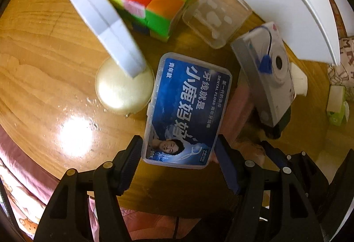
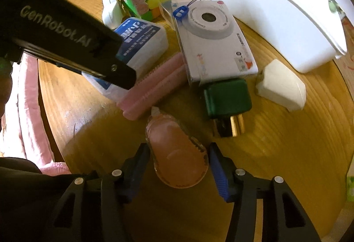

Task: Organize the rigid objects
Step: 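Grasp the blue toothbrush box with left tool while right tool grasps the pink oval pad, then lift and carry the blue box and pink pad over the white bin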

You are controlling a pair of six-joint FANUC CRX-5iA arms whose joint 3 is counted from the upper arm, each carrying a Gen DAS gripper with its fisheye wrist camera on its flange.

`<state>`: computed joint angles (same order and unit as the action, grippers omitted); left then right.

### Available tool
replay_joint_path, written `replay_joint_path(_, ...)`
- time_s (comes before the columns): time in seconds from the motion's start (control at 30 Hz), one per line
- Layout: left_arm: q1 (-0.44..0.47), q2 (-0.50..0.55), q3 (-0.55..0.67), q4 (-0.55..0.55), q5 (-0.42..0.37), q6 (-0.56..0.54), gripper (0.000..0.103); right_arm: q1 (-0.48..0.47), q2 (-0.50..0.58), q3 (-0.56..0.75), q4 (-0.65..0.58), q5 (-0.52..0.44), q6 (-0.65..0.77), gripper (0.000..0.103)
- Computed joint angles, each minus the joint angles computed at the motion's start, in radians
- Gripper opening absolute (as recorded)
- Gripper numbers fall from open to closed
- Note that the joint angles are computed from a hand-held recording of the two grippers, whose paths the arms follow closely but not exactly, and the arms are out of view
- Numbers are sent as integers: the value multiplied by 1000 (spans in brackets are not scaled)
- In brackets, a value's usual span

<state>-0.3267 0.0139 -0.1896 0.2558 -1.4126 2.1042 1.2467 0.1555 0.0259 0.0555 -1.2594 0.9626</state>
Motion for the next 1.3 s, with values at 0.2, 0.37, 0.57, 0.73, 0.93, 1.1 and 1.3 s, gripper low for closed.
replay_joint_path(0.2, 10, -12, -18, 14, -10, -67, 70, 30, -1, -11, 10, -6, -105, 52)
replay_joint_path(0.37, 26, -22, -16, 18, -34, -128, 70, 53, 8, -9, 17, -7, -197, 52)
replay_joint_path(0.57, 78, -39, -18, 33, -78, -245, 69, 75, 17, -5, 33, 0, -327, 52)
replay_joint_path(0.73, 104, -56, -2, 29, -117, -322, 69, 86, 17, 1, 58, -1, -446, 52)
replay_joint_path(0.93, 145, -59, 44, 5, -161, -414, 69, 110, 15, 5, 97, 1, -587, 52)
replay_joint_path(1.1, 156, -68, 88, -24, -181, -461, 69, 130, 16, 31, 151, -16, -675, 52)
replay_joint_path(1.3, 175, -124, 111, -37, -196, -518, 69, 186, 31, 52, 241, -21, -787, 52)
